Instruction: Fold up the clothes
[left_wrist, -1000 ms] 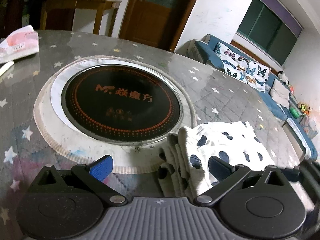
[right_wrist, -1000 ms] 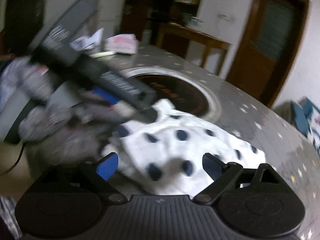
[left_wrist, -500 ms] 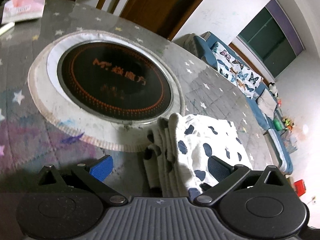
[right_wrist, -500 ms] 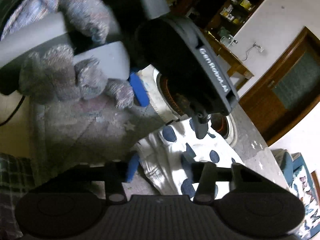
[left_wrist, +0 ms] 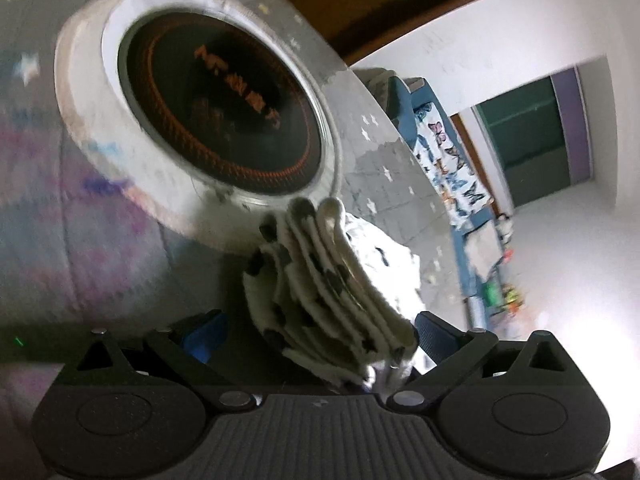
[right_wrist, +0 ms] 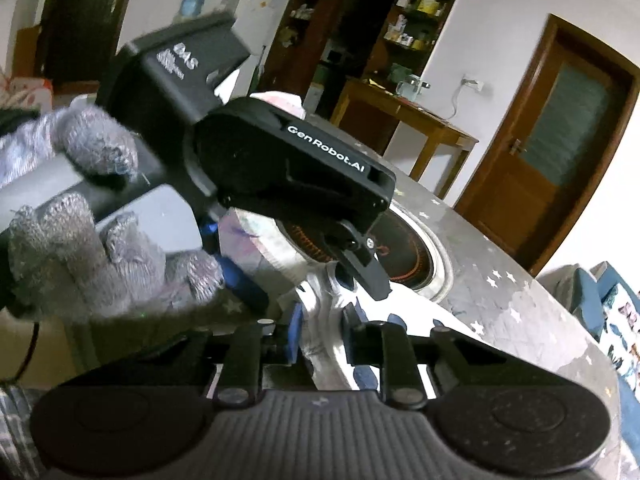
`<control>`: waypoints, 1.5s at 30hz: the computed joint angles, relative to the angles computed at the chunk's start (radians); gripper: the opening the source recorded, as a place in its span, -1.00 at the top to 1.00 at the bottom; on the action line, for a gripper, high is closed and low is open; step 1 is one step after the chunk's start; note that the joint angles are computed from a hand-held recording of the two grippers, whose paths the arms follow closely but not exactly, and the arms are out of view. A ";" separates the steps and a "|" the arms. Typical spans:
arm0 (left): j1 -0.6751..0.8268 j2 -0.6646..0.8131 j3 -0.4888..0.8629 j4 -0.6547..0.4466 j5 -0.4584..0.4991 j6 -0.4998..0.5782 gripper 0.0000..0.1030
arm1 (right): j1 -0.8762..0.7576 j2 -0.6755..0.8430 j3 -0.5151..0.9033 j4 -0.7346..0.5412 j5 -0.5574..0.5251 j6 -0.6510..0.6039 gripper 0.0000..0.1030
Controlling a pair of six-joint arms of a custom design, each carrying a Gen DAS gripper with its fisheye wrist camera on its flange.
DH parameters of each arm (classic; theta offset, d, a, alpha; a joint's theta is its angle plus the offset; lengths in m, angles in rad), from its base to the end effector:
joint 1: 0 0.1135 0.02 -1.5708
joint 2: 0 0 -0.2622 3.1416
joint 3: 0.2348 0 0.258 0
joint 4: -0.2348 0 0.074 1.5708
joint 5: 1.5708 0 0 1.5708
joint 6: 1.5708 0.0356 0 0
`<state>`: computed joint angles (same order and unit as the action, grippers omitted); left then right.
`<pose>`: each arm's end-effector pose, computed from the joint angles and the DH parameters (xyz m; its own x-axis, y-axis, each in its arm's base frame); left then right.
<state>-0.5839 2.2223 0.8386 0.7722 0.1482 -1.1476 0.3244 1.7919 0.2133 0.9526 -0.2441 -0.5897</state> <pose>0.3092 -0.2106 0.0239 -0.7858 -0.5616 -0.2590 -0.1714 0.6001 -0.7814 0.2091 0.0794 0.0543 -0.1863 -0.6320 -0.7523 -0.7202 0.6087 -0.3330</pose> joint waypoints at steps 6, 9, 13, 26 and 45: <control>0.020 0.070 0.054 0.043 0.049 -0.072 -0.48 | -0.039 -0.040 -0.036 -0.008 -0.049 -0.004 0.64; 0.029 0.093 0.063 0.058 0.055 -0.083 -0.07 | -0.058 -0.043 -0.050 -0.007 -0.072 -0.011 0.65; 0.044 0.122 0.074 0.066 0.075 -0.084 0.40 | -0.083 -0.039 -0.048 -0.028 -0.109 -0.022 0.70; 0.046 0.109 0.043 0.081 0.071 -0.022 0.42 | -0.345 -0.054 0.159 -0.332 -0.261 0.081 0.69; 0.051 0.089 0.065 0.008 0.070 0.024 0.42 | -0.394 0.351 0.572 -0.363 -0.069 0.260 0.62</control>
